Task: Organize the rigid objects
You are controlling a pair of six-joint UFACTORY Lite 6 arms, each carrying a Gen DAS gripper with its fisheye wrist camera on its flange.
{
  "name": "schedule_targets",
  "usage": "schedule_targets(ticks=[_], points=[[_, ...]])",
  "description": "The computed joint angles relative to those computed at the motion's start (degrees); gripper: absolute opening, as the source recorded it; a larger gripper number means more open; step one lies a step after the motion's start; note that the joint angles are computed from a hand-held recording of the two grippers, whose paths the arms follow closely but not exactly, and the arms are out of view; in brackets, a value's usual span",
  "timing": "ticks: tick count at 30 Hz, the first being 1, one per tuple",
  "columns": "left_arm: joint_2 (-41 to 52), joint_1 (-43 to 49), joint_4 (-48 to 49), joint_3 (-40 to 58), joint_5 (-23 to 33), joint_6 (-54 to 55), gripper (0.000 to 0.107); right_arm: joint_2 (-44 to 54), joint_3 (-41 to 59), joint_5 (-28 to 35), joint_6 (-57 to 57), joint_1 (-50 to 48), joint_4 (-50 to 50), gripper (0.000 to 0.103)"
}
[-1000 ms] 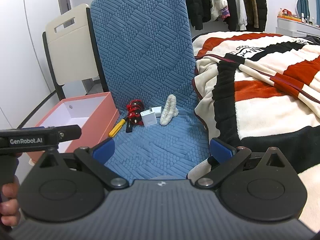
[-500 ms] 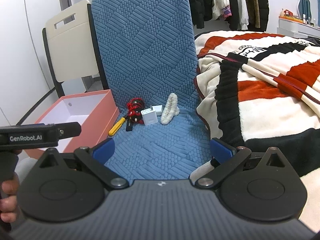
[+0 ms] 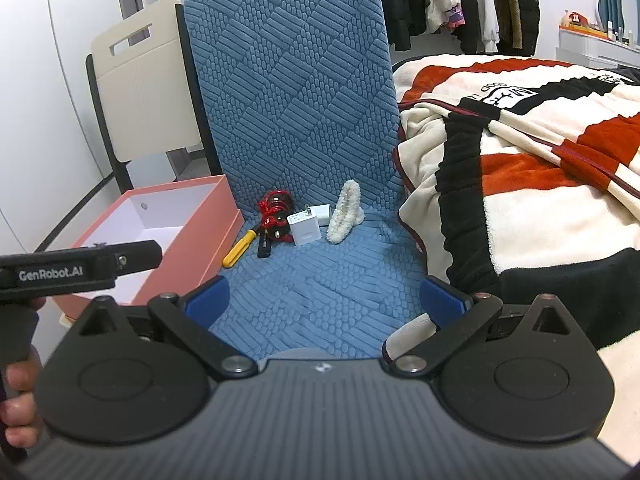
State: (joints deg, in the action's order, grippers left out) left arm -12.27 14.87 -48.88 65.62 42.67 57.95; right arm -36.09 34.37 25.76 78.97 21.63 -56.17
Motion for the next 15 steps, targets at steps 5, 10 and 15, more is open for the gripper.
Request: schedule_targets(ticks=[5, 10, 15], points=[[0.06, -1.20, 0.66, -0.36, -0.78, -0.35, 0.103, -0.45, -0.48, -0.68, -0.60, -1.10, 0.89, 0.103], [0.28, -2.02, 1.22, -0.27, -1.85, -0.97, 0.103, -0.43, -0.57, -1.87, -1.89, -2.58, 2.60, 0.103], [-0.29, -2.24, 1.36, -0.83, -1.24, -1.14, 0.103, -0.73, -1.34, -1.32, -0.73, -2.47, 1.20, 0.103]])
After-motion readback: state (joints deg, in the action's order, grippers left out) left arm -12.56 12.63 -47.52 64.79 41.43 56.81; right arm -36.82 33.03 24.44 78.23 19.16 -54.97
